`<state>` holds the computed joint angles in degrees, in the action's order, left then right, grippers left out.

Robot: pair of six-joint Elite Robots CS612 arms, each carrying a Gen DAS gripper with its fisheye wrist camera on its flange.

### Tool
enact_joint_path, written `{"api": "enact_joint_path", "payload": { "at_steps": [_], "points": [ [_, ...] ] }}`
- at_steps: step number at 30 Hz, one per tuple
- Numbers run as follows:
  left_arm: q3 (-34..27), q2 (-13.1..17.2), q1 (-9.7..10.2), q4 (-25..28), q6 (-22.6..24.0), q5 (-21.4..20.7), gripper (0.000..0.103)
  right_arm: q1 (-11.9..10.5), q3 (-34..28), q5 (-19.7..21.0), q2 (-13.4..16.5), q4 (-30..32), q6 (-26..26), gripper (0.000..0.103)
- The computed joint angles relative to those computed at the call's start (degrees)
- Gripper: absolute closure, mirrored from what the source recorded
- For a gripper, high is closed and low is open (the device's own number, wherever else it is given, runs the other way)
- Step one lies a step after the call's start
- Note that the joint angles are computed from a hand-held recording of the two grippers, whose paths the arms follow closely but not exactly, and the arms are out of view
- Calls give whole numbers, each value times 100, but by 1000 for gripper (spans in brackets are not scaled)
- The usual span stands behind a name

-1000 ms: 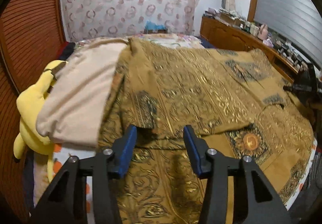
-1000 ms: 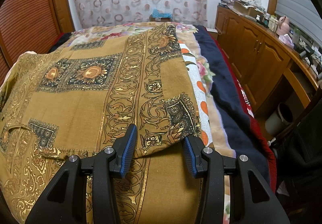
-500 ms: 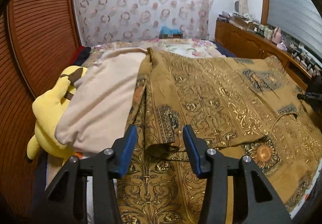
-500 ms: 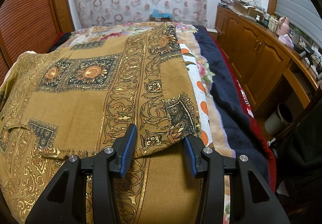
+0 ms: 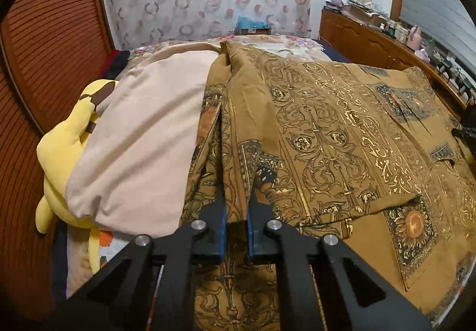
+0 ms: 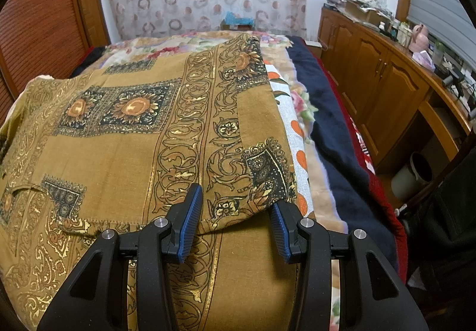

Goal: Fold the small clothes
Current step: 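Grasp the shirt's folded edge with both grippers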

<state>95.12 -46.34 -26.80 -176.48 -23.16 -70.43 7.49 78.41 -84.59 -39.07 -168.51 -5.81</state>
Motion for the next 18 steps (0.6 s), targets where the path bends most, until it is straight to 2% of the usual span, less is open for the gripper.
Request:
{"api": "enact_joint_path", "payload": {
  "at_steps": [2, 4, 6, 9, 15, 18],
  "points": [
    [1, -2, 5, -61, 22, -35, 100, -29, -72, 87, -4, 144, 16, 60],
    [32, -9, -3, -214, 6, -51, 102, -77, -133, 221, 7, 181, 168, 67],
    [79, -37, -23, -360, 34, -38, 103, -88, -187, 207, 29, 209, 169, 86],
    [161, -83, -136, -582, 252, 380, 103, -107, -137, 267, 13, 79, 104, 98],
    [412, -304, -224, -1166, 386, 375, 103, -154, 208, 589, -184, -676, 208, 102],
    [578, -420, -220, -1467, 306, 214, 103, -171, 427, 744, -334, -1023, 165, 102]
  ]
}}
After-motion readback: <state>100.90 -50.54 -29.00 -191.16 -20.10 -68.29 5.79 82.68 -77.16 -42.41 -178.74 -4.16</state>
